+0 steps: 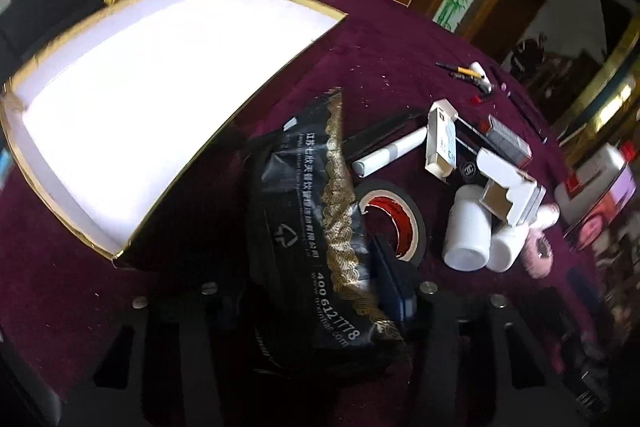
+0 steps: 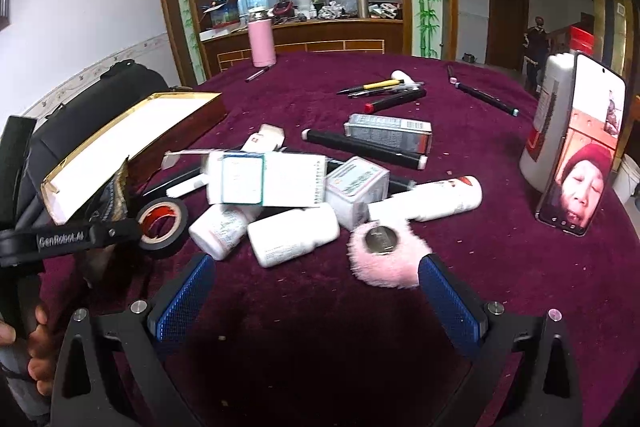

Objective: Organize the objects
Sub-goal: 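Grasp the pink pom-pom keychain with the right gripper while the left gripper holds the packet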

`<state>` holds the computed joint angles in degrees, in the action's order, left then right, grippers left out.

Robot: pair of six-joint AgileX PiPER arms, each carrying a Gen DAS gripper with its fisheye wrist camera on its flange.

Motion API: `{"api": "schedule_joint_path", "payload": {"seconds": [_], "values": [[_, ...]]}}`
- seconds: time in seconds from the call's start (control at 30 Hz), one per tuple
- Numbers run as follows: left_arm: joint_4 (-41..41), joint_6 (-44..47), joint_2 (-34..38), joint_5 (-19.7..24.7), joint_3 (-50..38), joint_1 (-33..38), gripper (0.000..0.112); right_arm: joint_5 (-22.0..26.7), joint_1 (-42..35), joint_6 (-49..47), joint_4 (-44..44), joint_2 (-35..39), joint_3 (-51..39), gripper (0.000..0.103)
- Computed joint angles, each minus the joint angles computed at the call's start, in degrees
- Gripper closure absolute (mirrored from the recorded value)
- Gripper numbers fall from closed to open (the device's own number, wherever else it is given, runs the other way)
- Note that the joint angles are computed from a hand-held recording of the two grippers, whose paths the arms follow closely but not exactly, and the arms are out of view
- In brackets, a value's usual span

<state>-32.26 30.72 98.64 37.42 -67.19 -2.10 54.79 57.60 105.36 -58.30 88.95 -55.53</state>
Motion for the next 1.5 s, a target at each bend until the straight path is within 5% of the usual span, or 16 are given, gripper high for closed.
{"api": "schedule_joint_path", "payload": {"seconds": [0.5,0.67,0.87,1.13,1.5], "values": [[-4.63,13.60,-4.60,6.25,3.46,0.16,0.069,-5.47,-10.43,-8.11,9.49,-7.90,5.82,0.016],[-4.73,13.60,-4.56,6.18,3.49,0.04,0.069,-11.74,-16.28,-17.78,16.27,-6.77,4.97,0.037],[-4.91,13.47,-4.51,6.66,3.16,0.20,0.069,-15.32,-19.27,-25.19,21.20,-3.13,2.86,0.049],[-4.67,13.38,-5.10,6.97,2.94,0.54,0.069,-13.46,-18.02,-22.55,18.53,-2.84,2.71,0.060],[-4.48,14.31,-6.46,8.64,0.61,3.17,0.070,-7.60,-11.95,-18.11,13.68,-6.85,0.25,0.060]]}}
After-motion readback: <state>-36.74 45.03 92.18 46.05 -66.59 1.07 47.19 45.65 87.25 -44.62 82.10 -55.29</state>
